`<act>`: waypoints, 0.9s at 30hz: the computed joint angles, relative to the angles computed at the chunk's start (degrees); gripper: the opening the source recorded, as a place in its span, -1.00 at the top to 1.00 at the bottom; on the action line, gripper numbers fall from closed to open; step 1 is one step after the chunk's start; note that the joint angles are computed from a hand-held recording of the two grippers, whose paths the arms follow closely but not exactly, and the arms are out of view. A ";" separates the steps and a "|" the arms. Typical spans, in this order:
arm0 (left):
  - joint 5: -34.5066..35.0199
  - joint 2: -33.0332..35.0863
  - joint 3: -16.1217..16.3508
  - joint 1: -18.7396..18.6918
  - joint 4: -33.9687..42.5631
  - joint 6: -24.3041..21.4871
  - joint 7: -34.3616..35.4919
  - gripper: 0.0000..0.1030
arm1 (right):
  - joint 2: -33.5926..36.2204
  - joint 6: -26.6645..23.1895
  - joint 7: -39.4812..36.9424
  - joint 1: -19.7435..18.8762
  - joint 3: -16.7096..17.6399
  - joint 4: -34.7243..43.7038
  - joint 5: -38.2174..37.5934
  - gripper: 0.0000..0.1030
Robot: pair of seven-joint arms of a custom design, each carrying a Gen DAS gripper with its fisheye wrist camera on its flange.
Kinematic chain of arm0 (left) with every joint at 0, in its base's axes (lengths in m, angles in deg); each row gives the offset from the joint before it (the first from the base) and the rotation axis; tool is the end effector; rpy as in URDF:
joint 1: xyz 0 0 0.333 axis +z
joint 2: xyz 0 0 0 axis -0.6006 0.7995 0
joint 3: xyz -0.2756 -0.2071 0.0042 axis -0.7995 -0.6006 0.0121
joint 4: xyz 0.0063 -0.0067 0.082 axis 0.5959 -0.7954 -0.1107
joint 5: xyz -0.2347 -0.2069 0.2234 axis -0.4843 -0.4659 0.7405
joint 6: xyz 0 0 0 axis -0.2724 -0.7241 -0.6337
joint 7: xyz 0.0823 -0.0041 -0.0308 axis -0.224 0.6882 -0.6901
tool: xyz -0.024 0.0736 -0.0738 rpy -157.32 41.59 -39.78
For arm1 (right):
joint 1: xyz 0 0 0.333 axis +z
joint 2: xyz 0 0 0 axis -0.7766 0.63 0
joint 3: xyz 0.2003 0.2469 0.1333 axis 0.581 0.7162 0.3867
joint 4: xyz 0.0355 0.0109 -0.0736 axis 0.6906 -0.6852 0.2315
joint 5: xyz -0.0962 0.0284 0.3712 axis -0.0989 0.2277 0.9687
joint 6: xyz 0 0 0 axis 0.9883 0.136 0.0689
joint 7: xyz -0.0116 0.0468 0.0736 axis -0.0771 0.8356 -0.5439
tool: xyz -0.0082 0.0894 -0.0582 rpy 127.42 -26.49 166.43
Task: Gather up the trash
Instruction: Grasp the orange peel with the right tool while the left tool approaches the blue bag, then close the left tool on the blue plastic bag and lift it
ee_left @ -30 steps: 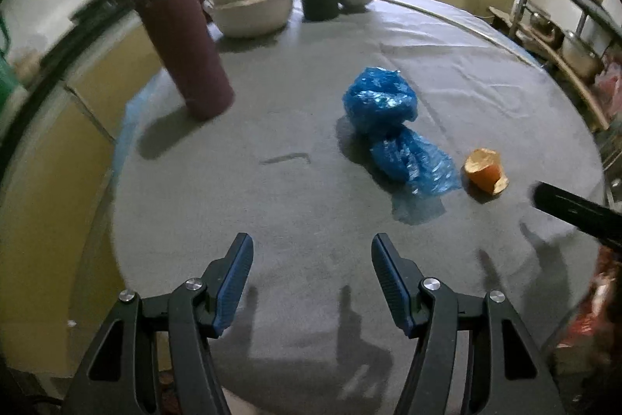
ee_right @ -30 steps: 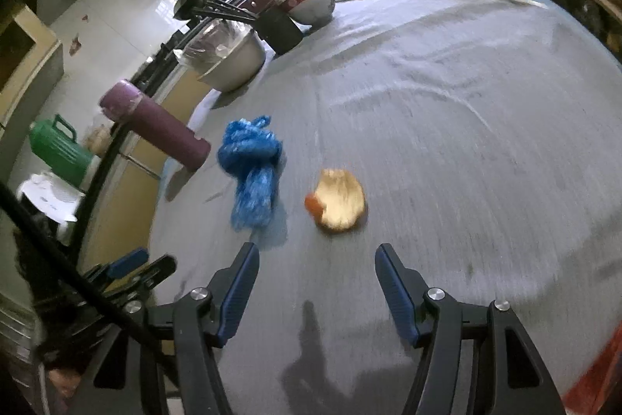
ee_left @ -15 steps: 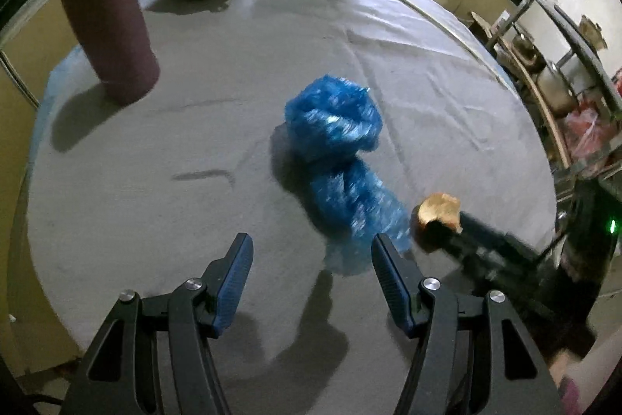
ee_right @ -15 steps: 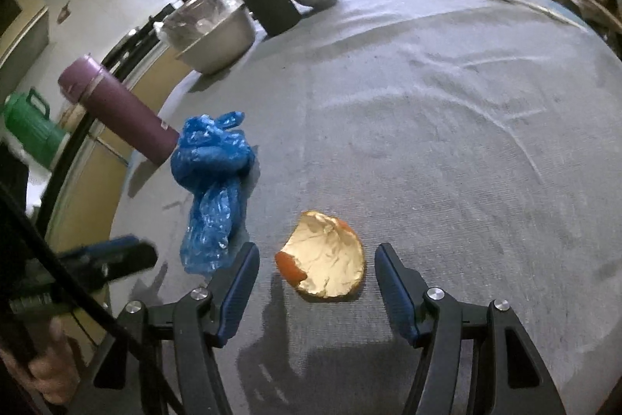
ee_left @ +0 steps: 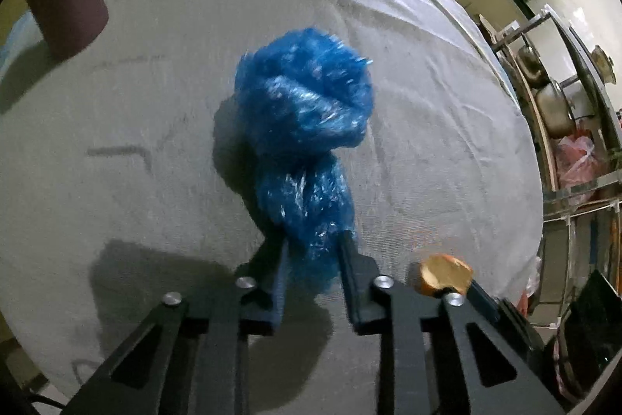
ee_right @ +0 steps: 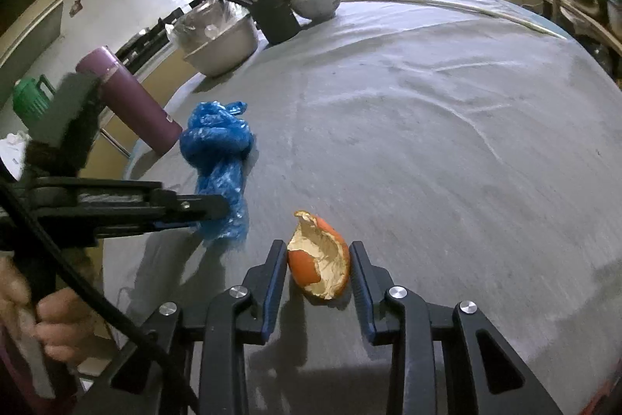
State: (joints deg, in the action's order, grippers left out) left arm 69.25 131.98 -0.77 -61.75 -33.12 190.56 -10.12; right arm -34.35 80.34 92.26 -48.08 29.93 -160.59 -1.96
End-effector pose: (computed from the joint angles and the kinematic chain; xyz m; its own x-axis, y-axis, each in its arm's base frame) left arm 0.6711 -0.3914 0.3338 0.3987 -0.8504 0.3432 -0.8465 -0.4853 -0.2190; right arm 0.6801 0.1754 0.3159 0.4730 -0.7737 -0.4215 -0.8260 -0.2229 -0.5178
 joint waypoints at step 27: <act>12.98 -13.82 1.17 -9.46 -19.14 1.53 -7.41 -0.09 | -11.38 -2.96 -11.85 -0.59 -5.77 -15.67 13.94 0.33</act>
State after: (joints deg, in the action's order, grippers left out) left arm 82.23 118.16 0.40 -71.22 -52.26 192.09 -17.53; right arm -45.73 77.37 80.42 -48.68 24.16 -176.26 11.99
